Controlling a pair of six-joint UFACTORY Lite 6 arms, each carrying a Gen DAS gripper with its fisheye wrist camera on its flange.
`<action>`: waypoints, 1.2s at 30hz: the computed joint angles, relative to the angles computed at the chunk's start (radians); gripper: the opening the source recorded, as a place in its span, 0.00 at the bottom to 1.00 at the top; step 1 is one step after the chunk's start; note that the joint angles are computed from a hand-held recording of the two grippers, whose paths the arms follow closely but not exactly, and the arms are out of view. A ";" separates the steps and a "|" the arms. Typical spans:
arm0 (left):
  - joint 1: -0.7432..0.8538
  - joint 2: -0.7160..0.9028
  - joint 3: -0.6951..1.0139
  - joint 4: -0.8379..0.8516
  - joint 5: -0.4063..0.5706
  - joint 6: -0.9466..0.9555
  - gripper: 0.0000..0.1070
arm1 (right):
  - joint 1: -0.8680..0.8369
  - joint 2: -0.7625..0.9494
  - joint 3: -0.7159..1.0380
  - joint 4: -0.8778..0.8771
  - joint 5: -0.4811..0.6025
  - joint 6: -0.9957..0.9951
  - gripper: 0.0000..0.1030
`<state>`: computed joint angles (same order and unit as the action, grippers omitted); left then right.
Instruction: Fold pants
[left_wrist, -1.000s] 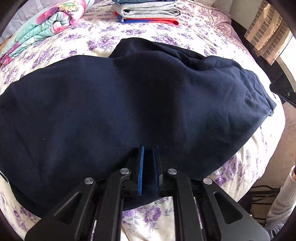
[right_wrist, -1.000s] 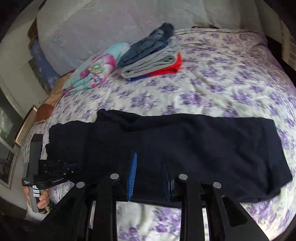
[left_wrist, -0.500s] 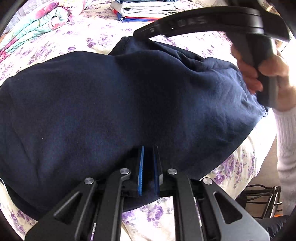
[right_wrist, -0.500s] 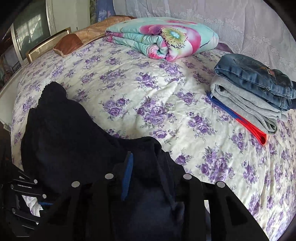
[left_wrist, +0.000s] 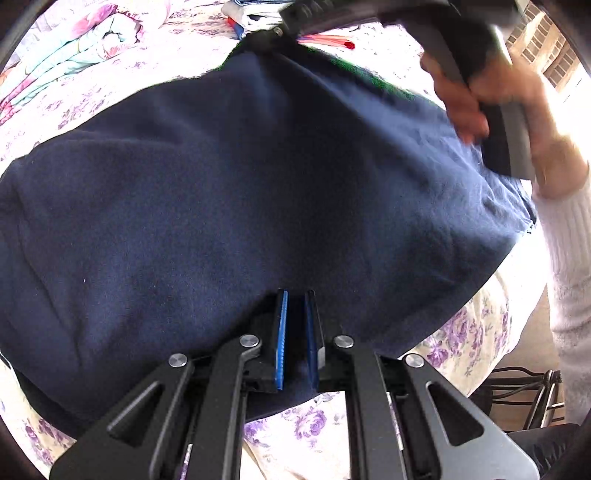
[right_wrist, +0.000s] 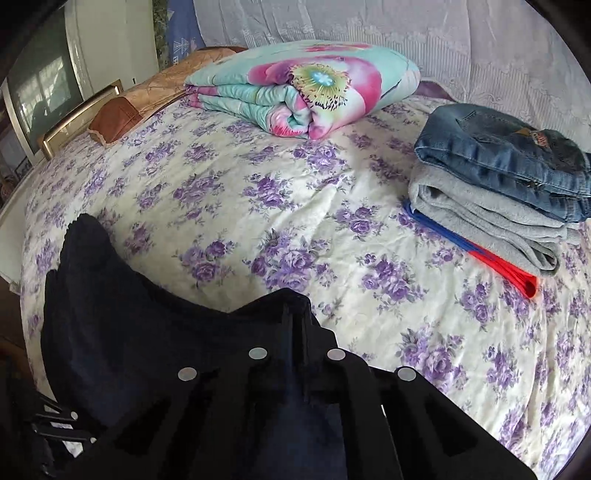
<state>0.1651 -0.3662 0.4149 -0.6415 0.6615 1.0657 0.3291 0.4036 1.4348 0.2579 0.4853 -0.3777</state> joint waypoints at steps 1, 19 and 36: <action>-0.016 0.000 -0.003 0.006 -0.015 -0.017 0.09 | 0.010 0.071 0.065 -0.040 0.021 0.030 0.03; -0.238 0.269 0.494 0.144 0.046 -0.372 0.38 | -0.296 -0.683 -0.573 0.205 0.086 -0.073 0.41; -0.483 1.002 1.163 0.479 0.021 -0.905 0.04 | -0.358 -1.610 -1.431 0.103 0.200 0.203 0.18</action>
<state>-0.3178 0.6357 1.5779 -0.1627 0.6825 0.1602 -0.0287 -1.2063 0.0041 0.3605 0.6851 -0.1743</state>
